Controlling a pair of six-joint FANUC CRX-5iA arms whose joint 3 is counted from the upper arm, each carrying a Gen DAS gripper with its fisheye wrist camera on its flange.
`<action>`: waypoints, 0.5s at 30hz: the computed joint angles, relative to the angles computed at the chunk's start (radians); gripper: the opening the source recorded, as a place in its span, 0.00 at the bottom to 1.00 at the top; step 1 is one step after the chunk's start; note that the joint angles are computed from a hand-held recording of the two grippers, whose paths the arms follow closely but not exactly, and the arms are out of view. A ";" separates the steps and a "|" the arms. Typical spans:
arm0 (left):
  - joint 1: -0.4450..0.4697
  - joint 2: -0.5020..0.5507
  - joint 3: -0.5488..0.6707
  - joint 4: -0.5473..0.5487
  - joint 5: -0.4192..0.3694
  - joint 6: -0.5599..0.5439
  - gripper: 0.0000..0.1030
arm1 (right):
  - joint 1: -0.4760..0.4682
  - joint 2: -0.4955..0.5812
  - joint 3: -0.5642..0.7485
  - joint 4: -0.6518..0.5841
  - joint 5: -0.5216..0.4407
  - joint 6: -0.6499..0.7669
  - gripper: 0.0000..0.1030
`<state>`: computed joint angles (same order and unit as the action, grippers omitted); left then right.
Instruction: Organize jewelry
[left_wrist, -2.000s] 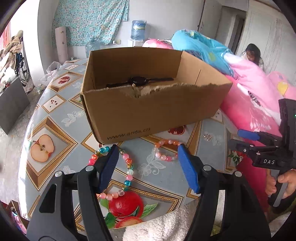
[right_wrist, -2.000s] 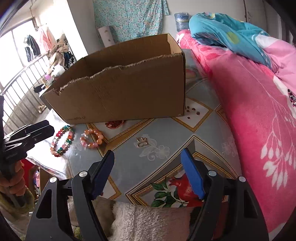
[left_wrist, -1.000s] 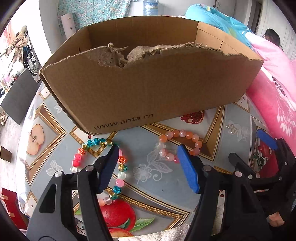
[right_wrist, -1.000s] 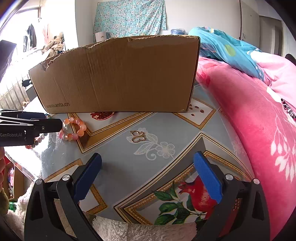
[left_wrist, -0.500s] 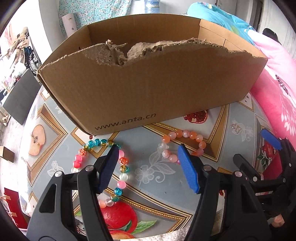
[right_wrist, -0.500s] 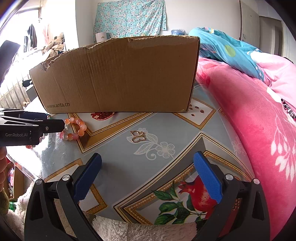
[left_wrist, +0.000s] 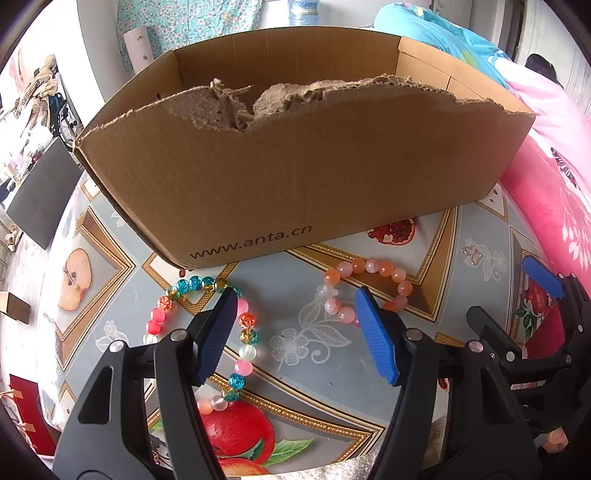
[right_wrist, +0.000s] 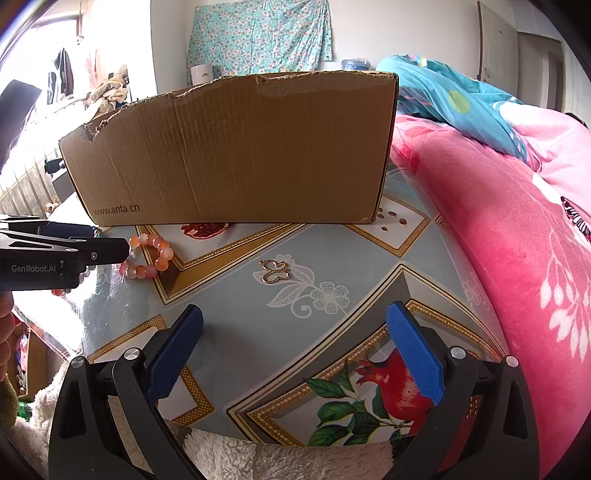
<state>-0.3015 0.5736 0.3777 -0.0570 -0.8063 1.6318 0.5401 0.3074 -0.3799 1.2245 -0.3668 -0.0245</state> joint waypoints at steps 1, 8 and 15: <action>0.001 -0.002 -0.002 0.001 0.000 -0.002 0.61 | 0.000 0.000 0.000 0.002 0.000 -0.001 0.94; -0.005 0.002 0.007 -0.014 -0.009 -0.005 0.61 | -0.001 0.000 -0.001 0.005 0.001 -0.004 0.94; -0.017 0.011 0.030 -0.032 -0.032 -0.004 0.61 | -0.002 0.000 -0.002 0.008 0.002 -0.006 0.94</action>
<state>-0.3180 0.5842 0.4079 -0.0886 -0.8385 1.6275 0.5383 0.3077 -0.3816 1.2323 -0.3648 -0.0309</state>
